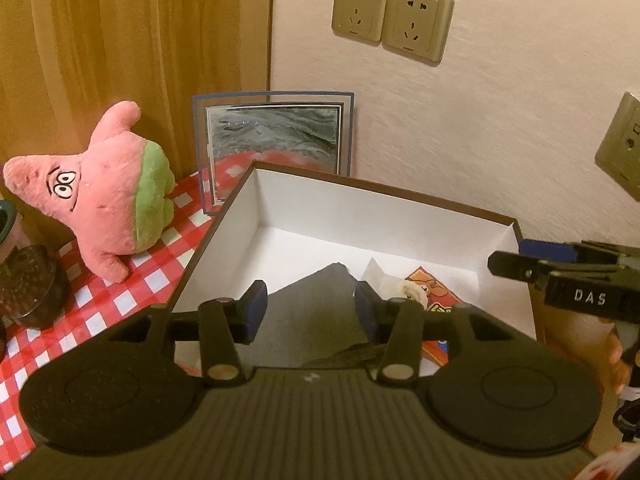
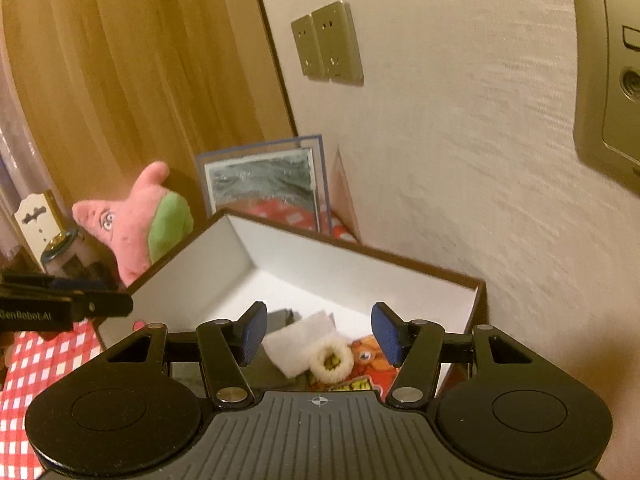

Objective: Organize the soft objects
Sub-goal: 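Open the right tool to drop the white ring into the box, then move both tools back to the yellow sponge and striped sock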

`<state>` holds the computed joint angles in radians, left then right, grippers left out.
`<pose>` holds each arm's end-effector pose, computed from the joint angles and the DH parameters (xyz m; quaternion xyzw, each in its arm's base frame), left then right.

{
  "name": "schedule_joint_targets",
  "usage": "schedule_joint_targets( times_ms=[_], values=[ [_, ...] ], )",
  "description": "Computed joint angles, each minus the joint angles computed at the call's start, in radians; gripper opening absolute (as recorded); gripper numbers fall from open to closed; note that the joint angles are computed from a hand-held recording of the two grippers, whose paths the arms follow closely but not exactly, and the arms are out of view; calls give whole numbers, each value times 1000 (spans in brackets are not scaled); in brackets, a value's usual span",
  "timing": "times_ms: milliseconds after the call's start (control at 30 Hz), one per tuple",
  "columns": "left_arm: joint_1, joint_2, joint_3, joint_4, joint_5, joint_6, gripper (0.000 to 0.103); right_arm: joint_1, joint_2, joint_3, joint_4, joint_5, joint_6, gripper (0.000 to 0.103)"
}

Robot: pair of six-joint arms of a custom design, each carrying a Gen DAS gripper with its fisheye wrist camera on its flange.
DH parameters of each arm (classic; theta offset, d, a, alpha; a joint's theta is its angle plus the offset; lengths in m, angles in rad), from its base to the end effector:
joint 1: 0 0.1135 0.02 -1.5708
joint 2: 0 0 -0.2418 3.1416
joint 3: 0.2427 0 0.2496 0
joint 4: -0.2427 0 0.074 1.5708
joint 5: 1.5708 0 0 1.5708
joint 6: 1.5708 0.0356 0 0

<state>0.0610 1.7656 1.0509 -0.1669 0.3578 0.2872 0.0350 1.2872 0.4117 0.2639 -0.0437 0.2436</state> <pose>0.3575 0.0093 0.1544 0.1643 0.9135 -0.1074 0.3564 0.2431 0.0101 0.1351 0.0823 0.8832 0.0832 0.4542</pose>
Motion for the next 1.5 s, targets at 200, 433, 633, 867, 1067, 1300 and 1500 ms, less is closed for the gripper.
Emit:
schedule_joint_targets(
  times_ms=[200,433,633,867,1067,1300,1500],
  values=[
    [19,-63,-54,-29,13,6,47,40,-93,-32,-81,23,23,58],
    [48,-151,-122,-60,38,22,47,112,-256,-77,-200,72,70,58],
    [93,-254,-191,-90,76,49,49,206,-410,-105,-321,135,113,58],
    [235,-394,-275,-178,150,133,51,384,-594,-129,-495,285,207,59],
    [432,-472,-320,-291,214,268,51,611,-710,-140,-659,453,368,69],
    [654,-495,-366,-395,260,483,51,894,-624,-135,-750,605,601,77],
    [789,-467,-400,-456,265,636,52,1057,-446,-140,-716,640,800,79]
  ],
)
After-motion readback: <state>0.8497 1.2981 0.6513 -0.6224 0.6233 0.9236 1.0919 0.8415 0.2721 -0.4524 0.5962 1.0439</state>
